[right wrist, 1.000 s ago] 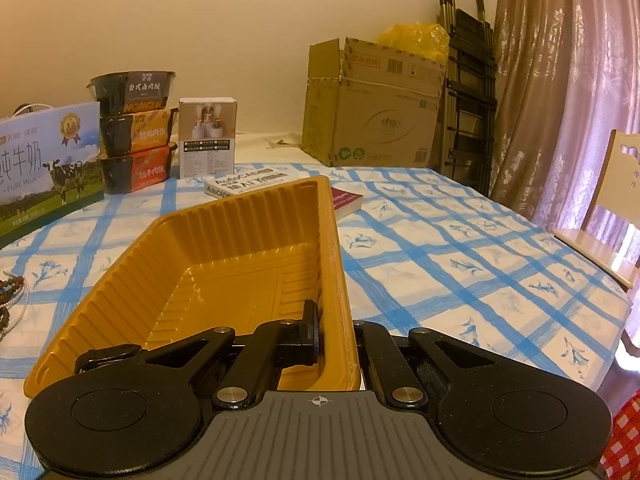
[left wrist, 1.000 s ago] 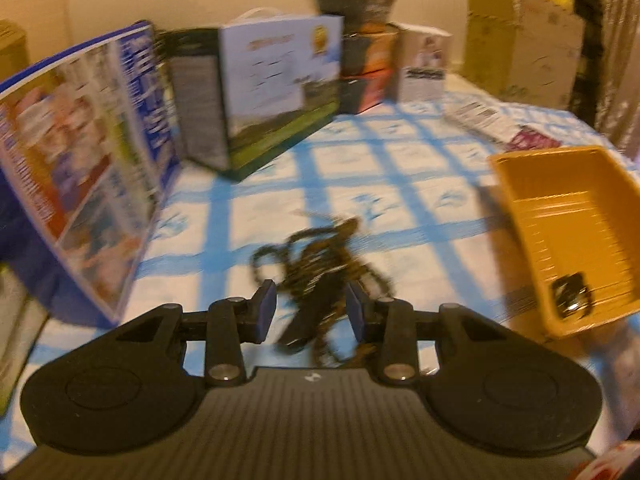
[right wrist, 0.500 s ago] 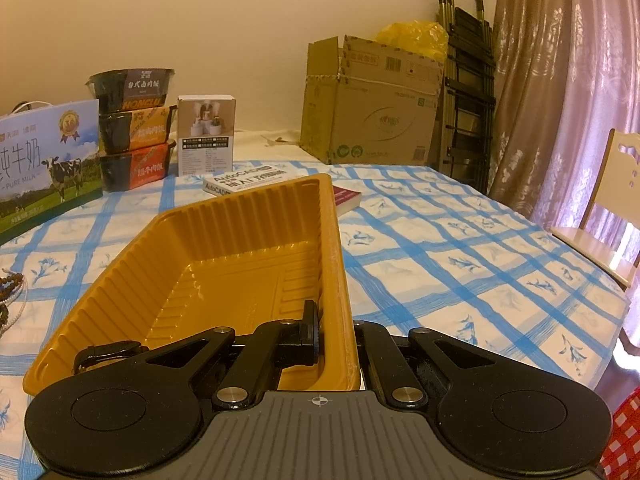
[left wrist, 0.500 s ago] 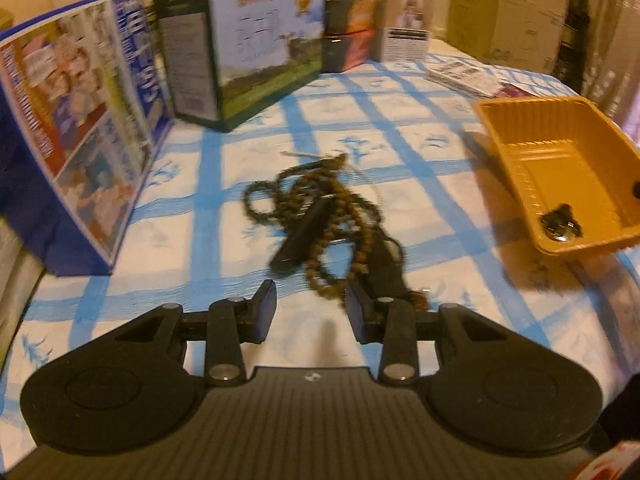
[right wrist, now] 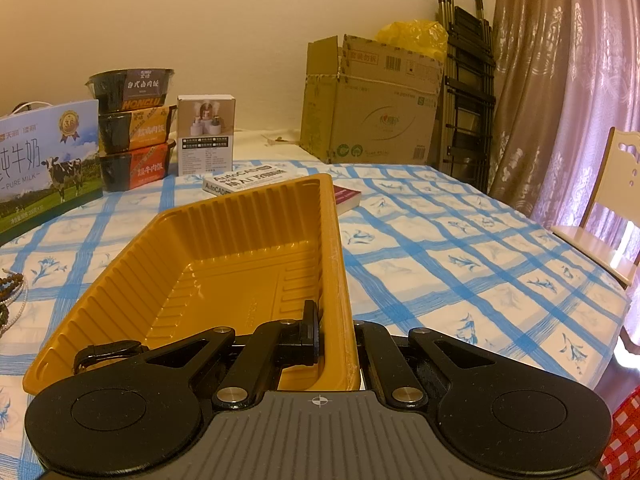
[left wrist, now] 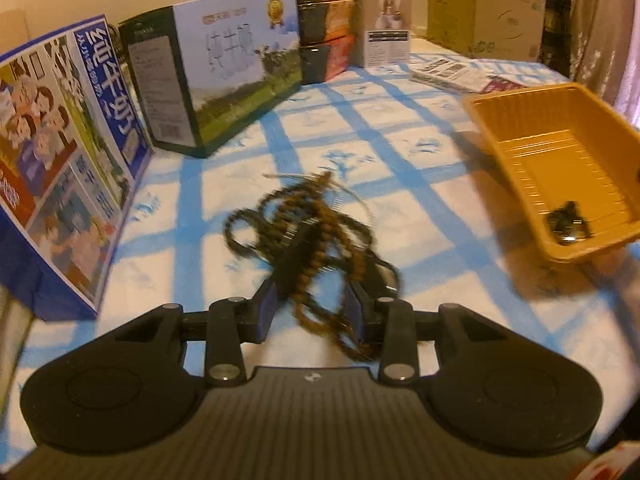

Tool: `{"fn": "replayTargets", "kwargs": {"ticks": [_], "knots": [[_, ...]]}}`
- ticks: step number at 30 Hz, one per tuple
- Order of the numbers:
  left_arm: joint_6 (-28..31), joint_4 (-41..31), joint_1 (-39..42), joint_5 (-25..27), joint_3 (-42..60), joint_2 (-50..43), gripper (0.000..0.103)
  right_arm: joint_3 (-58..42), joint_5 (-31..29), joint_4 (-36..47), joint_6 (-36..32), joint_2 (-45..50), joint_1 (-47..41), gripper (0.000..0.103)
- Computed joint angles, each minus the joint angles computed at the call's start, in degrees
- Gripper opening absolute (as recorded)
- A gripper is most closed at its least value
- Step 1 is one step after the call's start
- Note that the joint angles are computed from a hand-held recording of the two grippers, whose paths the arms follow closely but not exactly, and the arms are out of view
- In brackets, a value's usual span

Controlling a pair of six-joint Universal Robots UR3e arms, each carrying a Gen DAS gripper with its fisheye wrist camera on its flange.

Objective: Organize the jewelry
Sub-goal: 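Grasp a black hair clip from the bead pile with the left tool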

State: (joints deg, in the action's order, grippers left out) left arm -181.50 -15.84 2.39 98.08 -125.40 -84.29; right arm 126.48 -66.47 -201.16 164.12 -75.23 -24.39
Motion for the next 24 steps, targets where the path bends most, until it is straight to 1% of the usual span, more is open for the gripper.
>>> {"fn": "replayTargets", "kwargs": {"ticks": [3,4,5,11,15,16,17,21,24], "knots": [[3.0,0.9,1.7,0.4,1.3,-2.9,0.032,0.0,0.0,0.0,0.0,0.0,0.0,0.003],[3.7,1.0,2.3,-0.1,1.7,-3.6,0.029,0.1,0.0,0.0,0.0,0.0,0.0,0.003],[4.2,0.9,2.9,-0.6,2.0,-4.0,0.029,0.0,0.0,0.0,0.0,0.0,0.0,0.003],[5.4,1.3,4.9,-3.4,4.0,-7.3,0.028,0.3,0.1,-0.4,-0.3,0.1,-0.2,0.003],[6.3,1.3,5.0,-4.3,5.7,-9.4,0.028,0.1,-0.1,-0.2,-0.2,0.2,0.1,0.003],[6.5,1.4,4.9,-4.4,6.0,-9.9,0.026,0.2,0.0,-0.2,-0.2,0.1,0.0,0.003],[6.7,1.5,5.1,-4.9,6.1,-10.2,0.023,0.2,0.1,-0.2,-0.2,0.0,-0.1,0.003],[7.3,2.6,5.2,-5.5,5.2,-10.0,0.021,0.1,-0.1,-0.2,-0.1,0.1,0.1,0.003],[6.8,1.5,5.9,-6.1,3.1,-7.2,0.021,0.1,-0.1,-0.2,-0.2,0.1,0.1,0.003]]}}
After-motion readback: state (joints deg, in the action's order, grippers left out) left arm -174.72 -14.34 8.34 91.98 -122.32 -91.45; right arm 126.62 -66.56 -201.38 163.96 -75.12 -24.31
